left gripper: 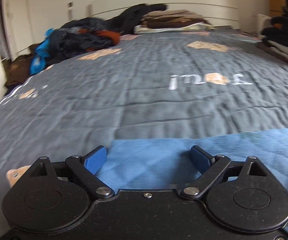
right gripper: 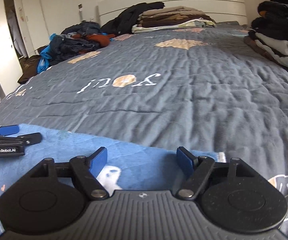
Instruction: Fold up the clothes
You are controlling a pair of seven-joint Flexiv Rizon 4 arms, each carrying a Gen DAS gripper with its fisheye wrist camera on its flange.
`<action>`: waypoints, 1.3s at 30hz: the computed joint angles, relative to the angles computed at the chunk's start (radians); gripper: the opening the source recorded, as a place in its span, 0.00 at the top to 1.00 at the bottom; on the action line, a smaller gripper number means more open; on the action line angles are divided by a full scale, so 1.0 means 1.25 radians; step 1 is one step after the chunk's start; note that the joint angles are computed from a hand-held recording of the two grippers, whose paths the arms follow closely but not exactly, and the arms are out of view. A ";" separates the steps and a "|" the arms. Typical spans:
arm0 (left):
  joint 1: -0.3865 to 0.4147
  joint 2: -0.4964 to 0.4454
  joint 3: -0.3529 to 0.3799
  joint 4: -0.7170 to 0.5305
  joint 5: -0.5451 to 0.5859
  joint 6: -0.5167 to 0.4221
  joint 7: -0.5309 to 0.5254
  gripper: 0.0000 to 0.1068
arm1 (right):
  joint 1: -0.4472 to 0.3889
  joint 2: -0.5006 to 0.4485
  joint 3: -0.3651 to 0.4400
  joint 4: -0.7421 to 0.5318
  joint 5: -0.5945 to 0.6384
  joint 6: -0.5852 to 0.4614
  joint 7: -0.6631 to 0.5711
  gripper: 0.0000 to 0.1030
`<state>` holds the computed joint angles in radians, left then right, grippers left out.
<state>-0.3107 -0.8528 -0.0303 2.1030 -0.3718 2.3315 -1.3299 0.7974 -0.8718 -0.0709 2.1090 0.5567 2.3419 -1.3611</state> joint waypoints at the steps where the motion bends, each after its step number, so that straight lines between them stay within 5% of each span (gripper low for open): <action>1: 0.023 0.005 -0.015 0.005 0.014 -0.002 -0.021 0.14 | 0.005 -0.002 -0.005 -0.001 0.007 -0.002 -0.002 0.27; 4: 0.058 0.017 -0.036 0.017 0.065 0.035 -0.069 0.22 | 0.014 -0.003 -0.014 -0.003 0.025 -0.003 -0.006 0.27; 8: 0.182 0.034 -0.141 0.005 0.300 0.038 -0.175 0.21 | -0.032 0.008 0.031 0.005 0.007 0.042 0.034 0.26; 14: 0.245 0.010 -0.247 -0.075 0.454 -0.166 -0.223 0.20 | -0.127 0.007 0.115 0.020 -0.133 0.116 0.109 0.26; 22: 0.136 0.005 -0.095 -0.076 0.311 -0.153 -0.169 0.20 | -0.064 0.007 0.044 0.037 -0.089 0.048 0.047 0.27; 27: 0.213 0.040 -0.126 -0.010 0.355 -0.081 -0.197 0.25 | -0.133 0.015 0.095 0.080 -0.151 0.115 0.075 0.26; 31: 0.293 0.106 -0.176 0.059 0.476 -0.057 -0.215 0.24 | -0.170 0.048 0.124 0.129 -0.187 0.152 0.102 0.26; 36: 0.230 0.142 -0.139 0.146 0.502 0.048 -0.201 0.19 | -0.156 0.146 0.120 0.212 -0.155 0.095 0.114 0.26; 39: 0.153 0.135 -0.114 0.181 0.502 0.080 -0.147 0.19 | -0.059 0.205 0.069 0.251 -0.034 0.050 0.069 0.26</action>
